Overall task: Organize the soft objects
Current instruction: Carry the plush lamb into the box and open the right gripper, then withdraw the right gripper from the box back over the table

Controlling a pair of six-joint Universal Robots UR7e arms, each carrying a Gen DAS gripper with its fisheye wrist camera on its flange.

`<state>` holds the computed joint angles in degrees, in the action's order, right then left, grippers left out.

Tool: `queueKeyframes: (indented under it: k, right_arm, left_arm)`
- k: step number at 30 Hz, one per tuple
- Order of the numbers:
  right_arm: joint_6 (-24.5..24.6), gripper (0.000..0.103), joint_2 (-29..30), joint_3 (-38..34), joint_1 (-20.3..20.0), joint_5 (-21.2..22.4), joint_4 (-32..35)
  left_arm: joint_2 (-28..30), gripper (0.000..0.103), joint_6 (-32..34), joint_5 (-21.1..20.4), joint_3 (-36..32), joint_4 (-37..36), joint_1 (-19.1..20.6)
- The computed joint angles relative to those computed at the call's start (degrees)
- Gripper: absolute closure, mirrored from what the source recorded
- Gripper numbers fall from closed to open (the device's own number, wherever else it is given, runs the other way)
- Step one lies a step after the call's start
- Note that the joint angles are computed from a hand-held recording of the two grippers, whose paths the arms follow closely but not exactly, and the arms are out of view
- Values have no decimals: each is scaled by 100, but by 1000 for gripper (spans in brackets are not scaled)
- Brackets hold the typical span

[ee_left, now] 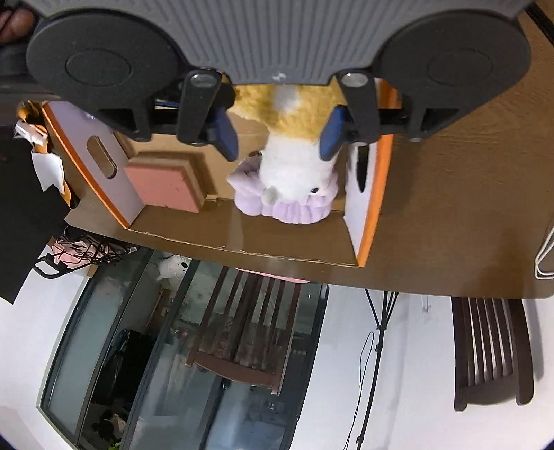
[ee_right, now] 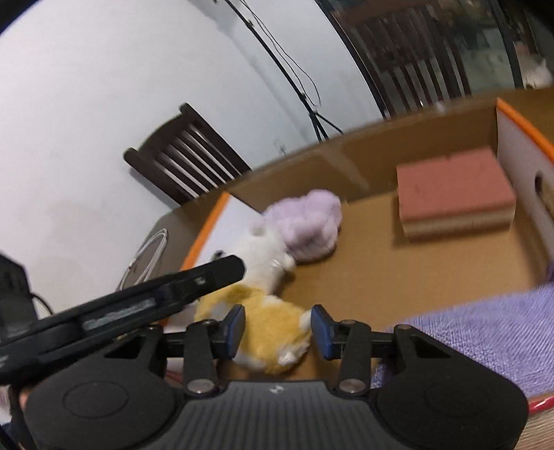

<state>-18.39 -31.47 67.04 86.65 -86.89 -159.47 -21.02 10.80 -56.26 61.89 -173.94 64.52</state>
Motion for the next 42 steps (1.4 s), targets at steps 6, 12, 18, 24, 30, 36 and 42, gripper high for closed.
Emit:
queueKeyframes:
  k: [6,12,18,24,30,36,42]
  right_arm:
    - [-353,49,-175,356,130,-409,-491]
    - [-1055,39,-1102,1778,189,-604,-2081]
    - [-1559,28,-2153,3371,32,-416,-3357]
    - [-1935,24,-2816,4891,-328,16,-4595]
    - [-2568,24,-2610,5911,-781,119,-6023]
    - [-2604,23,-2513,6531,-1073,222,-6453]
    - [-2636,24,-2325,6454,-959,47,-6449]
  left_arm:
    - [-407,35,572,206,730,-837,-217]
    - [-923,24,1237,574,1946,-2299,-585]
    - [-1441,17,1710,890,3619,-4134,-1061]
    - [-1567,9,1596,952,4968,-5470,-1468]
    - [-1351,6,1080,1241,5994,-6510,-1807]
    - [-1177,5,787,1545,6382,-6664,-1914]
    - [-1083,5,586,1477,6212,-6418,-1712]
